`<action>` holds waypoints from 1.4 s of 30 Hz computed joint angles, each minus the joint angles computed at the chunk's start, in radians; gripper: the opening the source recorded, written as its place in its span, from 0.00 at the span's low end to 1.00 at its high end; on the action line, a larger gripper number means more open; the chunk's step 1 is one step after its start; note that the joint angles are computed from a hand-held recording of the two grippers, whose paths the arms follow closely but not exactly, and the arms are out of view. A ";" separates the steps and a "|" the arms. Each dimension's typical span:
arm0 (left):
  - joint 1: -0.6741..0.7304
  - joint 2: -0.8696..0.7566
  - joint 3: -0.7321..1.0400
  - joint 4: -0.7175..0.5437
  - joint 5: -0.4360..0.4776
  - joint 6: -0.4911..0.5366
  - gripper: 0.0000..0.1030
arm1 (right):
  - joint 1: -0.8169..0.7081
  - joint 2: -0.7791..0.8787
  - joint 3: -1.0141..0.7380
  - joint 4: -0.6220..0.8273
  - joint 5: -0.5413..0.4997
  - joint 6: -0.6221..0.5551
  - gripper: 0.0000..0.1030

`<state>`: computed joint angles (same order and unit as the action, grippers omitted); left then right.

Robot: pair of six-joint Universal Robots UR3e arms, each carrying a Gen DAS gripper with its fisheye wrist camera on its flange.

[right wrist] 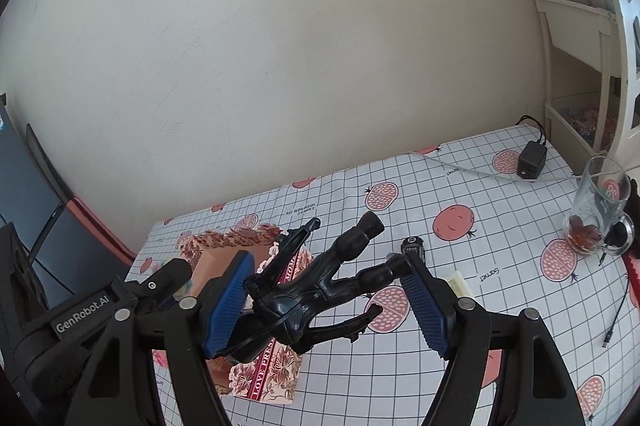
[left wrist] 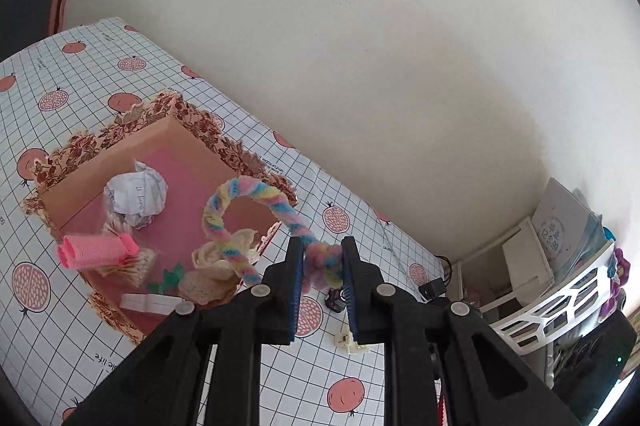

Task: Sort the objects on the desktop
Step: 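Carry the pipe cleaner over the box with the left tool while the right tool carries the robot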

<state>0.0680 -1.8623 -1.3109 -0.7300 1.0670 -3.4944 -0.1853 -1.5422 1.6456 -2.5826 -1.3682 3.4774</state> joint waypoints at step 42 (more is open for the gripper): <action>0.248 -0.011 -0.121 -0.005 -0.099 -0.096 0.19 | 0.331 0.358 -0.282 -0.001 -0.170 -0.015 0.75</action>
<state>0.3162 -1.8729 -1.4322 -0.7349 0.9677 -3.5901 0.1453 -1.1844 1.3640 -2.5841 -1.5386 3.4621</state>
